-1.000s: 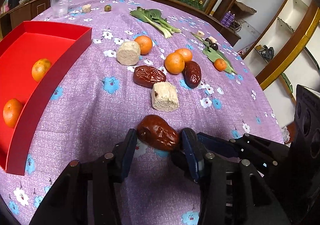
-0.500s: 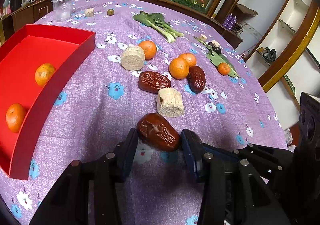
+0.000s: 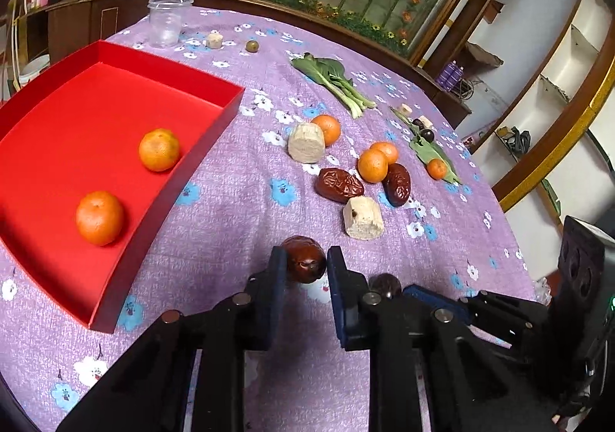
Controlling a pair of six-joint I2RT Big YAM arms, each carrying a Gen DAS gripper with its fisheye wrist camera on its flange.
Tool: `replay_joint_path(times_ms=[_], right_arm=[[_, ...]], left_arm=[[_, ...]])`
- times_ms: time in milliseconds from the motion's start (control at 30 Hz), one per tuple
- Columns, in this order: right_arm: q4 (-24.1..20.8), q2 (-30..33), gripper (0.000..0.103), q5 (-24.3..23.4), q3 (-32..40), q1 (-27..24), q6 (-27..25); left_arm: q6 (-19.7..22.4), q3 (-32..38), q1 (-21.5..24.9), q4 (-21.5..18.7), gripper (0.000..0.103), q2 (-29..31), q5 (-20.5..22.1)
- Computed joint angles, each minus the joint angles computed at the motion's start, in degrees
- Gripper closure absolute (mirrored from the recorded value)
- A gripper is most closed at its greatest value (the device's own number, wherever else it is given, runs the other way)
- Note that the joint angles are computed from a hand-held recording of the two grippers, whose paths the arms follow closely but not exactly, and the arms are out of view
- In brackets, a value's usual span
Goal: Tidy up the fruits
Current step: 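Grasp the red date with the left tool while the right tool grasps the dark plum, then carry the date and plum into the red tray and open both tools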
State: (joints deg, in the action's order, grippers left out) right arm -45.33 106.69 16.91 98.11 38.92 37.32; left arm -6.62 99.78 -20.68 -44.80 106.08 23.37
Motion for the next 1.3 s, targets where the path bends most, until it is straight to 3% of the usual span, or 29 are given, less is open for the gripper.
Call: replay_joint_path(times_ms=[67,133,167,233,367,433,500,533,767,933,1067,1167,1300], right_arm=[[0.1,0.1,0.085,-0.2,0.1,-0.2,1.0],[0.2,0.2,0.062,0.0,0.3,-0.4,1.7],[-0.3,0.5,0.060,0.6,0.8,-0.4,1.8],[-1.4,1.5,0.060,1.2,2.1,-0.6,1.5],[-2.4,3.5,0.060,-0.3,4.6,-0.9,0.7],[-3.6,4.8,0.061,-0.6,6.4,-0.9,0.2],[-5.4,5.9,0.074,0.6,8.0,-0.5,-0.6],[-6.2,6.1,0.075,1.3,8.4,-0.4,-0.9],[-3.2,3.5,0.076,0.8,4.9,-0.8,-0.6],[-1.5,3.0,0.076,2.0,7.0,-0.2,-3.3],[-1.8,4.7,0.076,1.9,13.0,0.6,-7.2],[-4.4,8.7,0.076,0.7,21.6,1.2,-10.3],[-11.5,17.6,0.076,-1.7,39.0,1.9,-13.7]], left_arm=[[0.1,0.0,0.0,-0.1,0.082,0.1,-0.4],[0.2,0.5,-0.2,-0.6,0.073,0.5,-0.7],[0.5,0.6,-0.4,-0.6,0.069,0.7,-1.3],[1.9,1.4,-1.1,-0.6,0.060,1.5,-3.9],[4.2,3.5,-2.3,-3.0,0.060,3.6,-6.3],[5.4,3.2,-2.6,-2.7,0.071,3.4,-7.3],[6.1,2.7,-2.8,-2.5,0.071,3.1,-8.4],[6.3,2.2,-2.8,-2.1,0.071,2.7,-8.6],[3.8,0.2,-0.7,-0.6,0.072,0.8,-4.5],[0.2,-0.8,3.2,2.4,0.072,-1.9,-0.7],[-0.3,0.2,6.0,3.6,0.072,-2.7,-1.2],[0.4,2.9,8.2,3.0,0.072,-1.9,-2.2],[2.9,8.3,10.0,1.2,0.073,1.2,-5.6]])
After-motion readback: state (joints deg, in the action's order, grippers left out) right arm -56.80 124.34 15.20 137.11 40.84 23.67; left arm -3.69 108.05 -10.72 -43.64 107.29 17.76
